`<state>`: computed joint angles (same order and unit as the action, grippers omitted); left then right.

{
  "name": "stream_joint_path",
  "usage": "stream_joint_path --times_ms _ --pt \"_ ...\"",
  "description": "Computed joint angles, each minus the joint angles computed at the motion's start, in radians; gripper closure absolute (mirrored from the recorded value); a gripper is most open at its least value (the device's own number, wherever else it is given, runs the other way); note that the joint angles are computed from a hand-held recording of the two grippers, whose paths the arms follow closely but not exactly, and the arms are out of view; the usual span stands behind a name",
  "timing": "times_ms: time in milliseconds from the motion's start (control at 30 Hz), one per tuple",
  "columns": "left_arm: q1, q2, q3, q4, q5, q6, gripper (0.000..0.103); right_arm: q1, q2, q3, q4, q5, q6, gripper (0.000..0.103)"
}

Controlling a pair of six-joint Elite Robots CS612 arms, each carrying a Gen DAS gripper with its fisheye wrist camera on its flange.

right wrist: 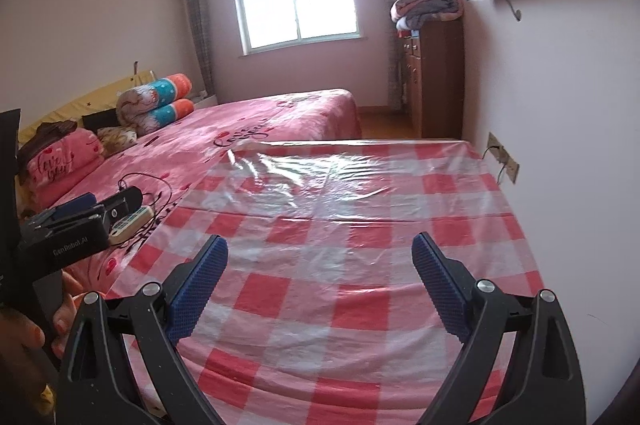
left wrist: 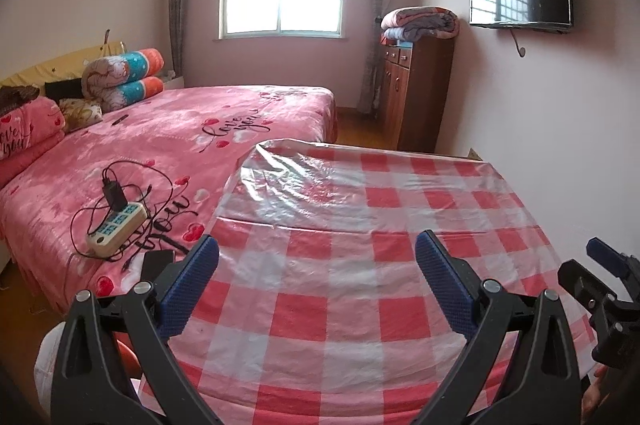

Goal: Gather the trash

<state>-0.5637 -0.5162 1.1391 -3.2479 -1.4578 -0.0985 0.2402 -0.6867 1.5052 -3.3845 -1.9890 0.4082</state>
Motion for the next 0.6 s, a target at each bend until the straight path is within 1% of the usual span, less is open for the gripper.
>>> stream_joint_path --times_ms 100,233,467,600 --pt "-0.003 -0.005 0.004 0.003 -0.005 0.005 0.004 0.003 -0.009 0.01 -0.001 -0.021 0.004 0.011" --pt "-0.006 -0.012 0.017 -0.019 -0.004 0.011 0.004 0.008 -0.018 0.018 -0.004 -0.047 0.0 0.011" --pt "-0.011 -0.024 0.04 -0.072 0.011 0.013 0.004 0.015 -0.031 0.03 -0.022 -0.071 -0.011 0.011" --pt "-0.009 -0.029 0.049 -0.085 0.012 0.009 0.004 0.017 -0.036 0.033 -0.02 -0.073 -0.011 0.011"
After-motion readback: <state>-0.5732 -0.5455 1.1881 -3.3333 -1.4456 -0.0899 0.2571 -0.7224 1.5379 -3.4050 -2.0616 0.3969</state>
